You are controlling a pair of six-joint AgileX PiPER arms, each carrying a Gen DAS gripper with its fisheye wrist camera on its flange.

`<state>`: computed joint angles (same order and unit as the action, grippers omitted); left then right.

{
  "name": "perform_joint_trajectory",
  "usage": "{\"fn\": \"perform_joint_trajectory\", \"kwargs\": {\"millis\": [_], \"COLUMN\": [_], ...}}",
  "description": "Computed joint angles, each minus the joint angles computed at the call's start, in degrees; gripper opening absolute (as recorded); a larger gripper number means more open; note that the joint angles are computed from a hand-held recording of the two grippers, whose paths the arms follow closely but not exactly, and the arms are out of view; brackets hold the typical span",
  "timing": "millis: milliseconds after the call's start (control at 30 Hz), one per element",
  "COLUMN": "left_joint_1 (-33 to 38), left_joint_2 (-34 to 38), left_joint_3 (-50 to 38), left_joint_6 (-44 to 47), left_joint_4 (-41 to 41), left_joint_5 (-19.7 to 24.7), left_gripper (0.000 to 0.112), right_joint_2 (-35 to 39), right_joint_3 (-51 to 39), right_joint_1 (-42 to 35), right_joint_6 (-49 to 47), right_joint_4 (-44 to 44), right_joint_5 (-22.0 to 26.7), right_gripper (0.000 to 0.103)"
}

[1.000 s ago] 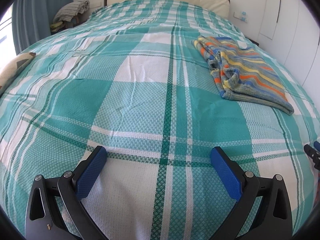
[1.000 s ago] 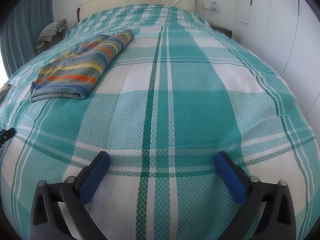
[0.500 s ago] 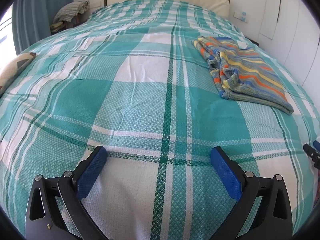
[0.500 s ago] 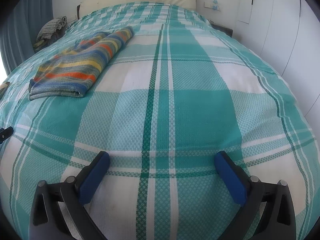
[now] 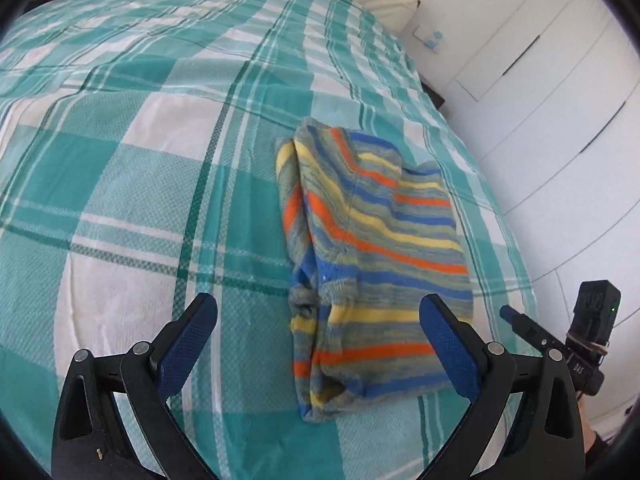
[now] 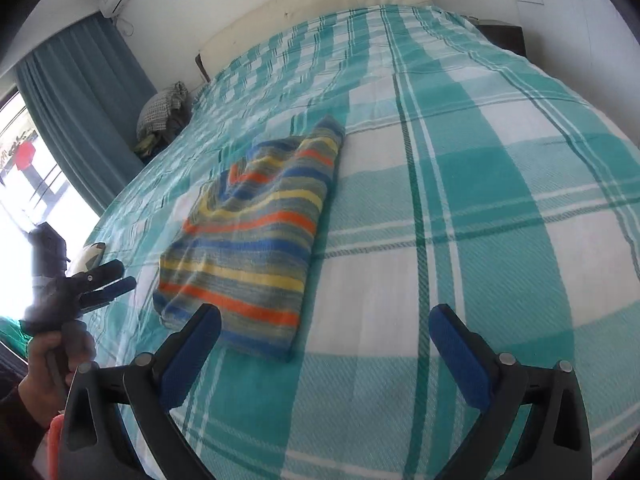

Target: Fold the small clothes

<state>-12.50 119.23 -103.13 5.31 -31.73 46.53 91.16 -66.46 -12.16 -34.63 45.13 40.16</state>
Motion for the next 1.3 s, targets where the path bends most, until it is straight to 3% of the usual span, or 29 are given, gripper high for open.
{"fn": "perform_joint_trajectory", "kwargs": {"millis": [100, 167, 200, 233, 267, 333, 400, 467, 567, 700, 733, 800, 833, 867, 900, 967, 1033, 1067, 1100, 1133, 1200, 1300], "left_joint_1": [-1.08, -1.80, -1.99, -2.30, -3.18, -5.26, -5.48, -5.15, -4.69, -4.91, -4.70, -5.08, -5.80, -6.45, -6.78, -8.60, -13.26, -15.99, -19.28, -23.29, -32.51, -42.32], "left_joint_2": [11.23, 14.16, 16.10, 19.23, 21.58, 20.92, 15.19, 8.30, -1.18, -5.00, -4.85, -6.04, -7.64, -9.97, -13.10, -20.78, -30.15, -35.22, -39.15, -42.26, -45.12, -47.38], "left_joint_3": [-17.16, -22.51, -25.88, -31.42, -35.52, -36.88, -29.39, -22.22, -16.14, -17.60, -17.20, -10.46, -4.81, 0.92, 6.65, 18.11, 29.57, 35.20, 38.57, 40.14, 39.04, 36.11], "left_joint_6": [-8.72, -9.38, -8.72, -8.71, -10.08, -12.42, -11.25, -9.42, -7.27, -9.07, -9.32, -10.99, -13.04, -15.85, -17.19, -18.82, -27.77, -33.50, -39.22, -44.95, -54.12, -61.12], "left_joint_4": [6.07, 6.91, 5.73, 4.88, 6.17, 11.98, 12.23, 11.38, 10.90, 14.19, 14.65, 19.37, 23.91, 29.09, 32.12, 36.58, 45.24, 50.26, 54.83, 59.40, 66.60, 71.09], "left_joint_5": [7.49, 9.01, 11.22, 15.27, 18.05, 18.22, 13.97, 10.57, 9.78, 11.35, 11.20, 6.99, 3.66, 2.61, 1.89, -0.29, -2.08, -3.61, -2.86, 0.18, 10.64, 22.47], "left_gripper": [0.101, 0.099, 0.074, 0.044, 0.020, 0.017, 0.016, 0.016, 0.016, 0.018, 0.022, 0.049, 0.054, 0.053, 0.053, 0.060, 0.077, 0.091, 0.099, 0.100, 0.100, 0.102], "right_joint_2": [13.18, 21.94, 25.22, 26.99, 27.65, 28.24, 25.84, 21.46, 15.61, 11.77, 11.94, 13.58, 14.38, 14.30, 12.62, 5.49, -3.15, -7.15, -11.43, -15.34, -22.48, -32.48], "right_joint_3": [-15.98, -26.26, -29.90, -32.14, -33.50, -36.40, -35.87, -33.59, -33.47, -37.19, -38.46, -40.07, -40.06, -38.61, -34.87, -23.41, -12.21, -7.80, -3.78, -0.77, 2.87, 4.48], "right_joint_1": [3.38, 4.22, 4.88, 6.23, 8.26, 12.77, 16.26, 17.46, 17.90, 18.00, 18.24, 18.40, 18.61, 19.40, 19.61, 18.78, 19.14, 19.82, 20.40, 20.98, 22.79, 27.84], "right_joint_6": [7.01, 11.97, 13.85, 15.78, 17.72, 25.67, 30.02, 28.39, 25.35, 25.61, 26.51, 27.82, 29.28, 32.07, 34.71, 35.26, 35.72, 36.35, 36.41, 36.22, 37.31, 42.70], "right_joint_4": [-3.38, -3.49, -3.48, -5.72, -9.53, -20.41, -28.38, -27.75, -24.64, -21.89, -22.16, -22.85, -25.21, -29.86, -34.22, -36.65, -40.76, -42.88, -43.89, -44.08, -44.81, -47.39], "right_joint_5": [2.79, 8.09, 9.72, 9.05, 7.30, 6.32, 4.45, 2.65, 3.74, 7.59, 8.33, 9.86, 10.96, 11.07, 10.49, 7.36, 5.18, 5.06, 5.62, 6.94, 10.98, 18.23], "right_gripper": [0.097, 0.085, 0.081, 0.061, 0.028, 0.025, 0.023, 0.022, 0.022, 0.022, 0.023, 0.030, 0.053, 0.083, 0.089, 0.089, 0.094, 0.094, 0.094, 0.094, 0.096, 0.103]}}
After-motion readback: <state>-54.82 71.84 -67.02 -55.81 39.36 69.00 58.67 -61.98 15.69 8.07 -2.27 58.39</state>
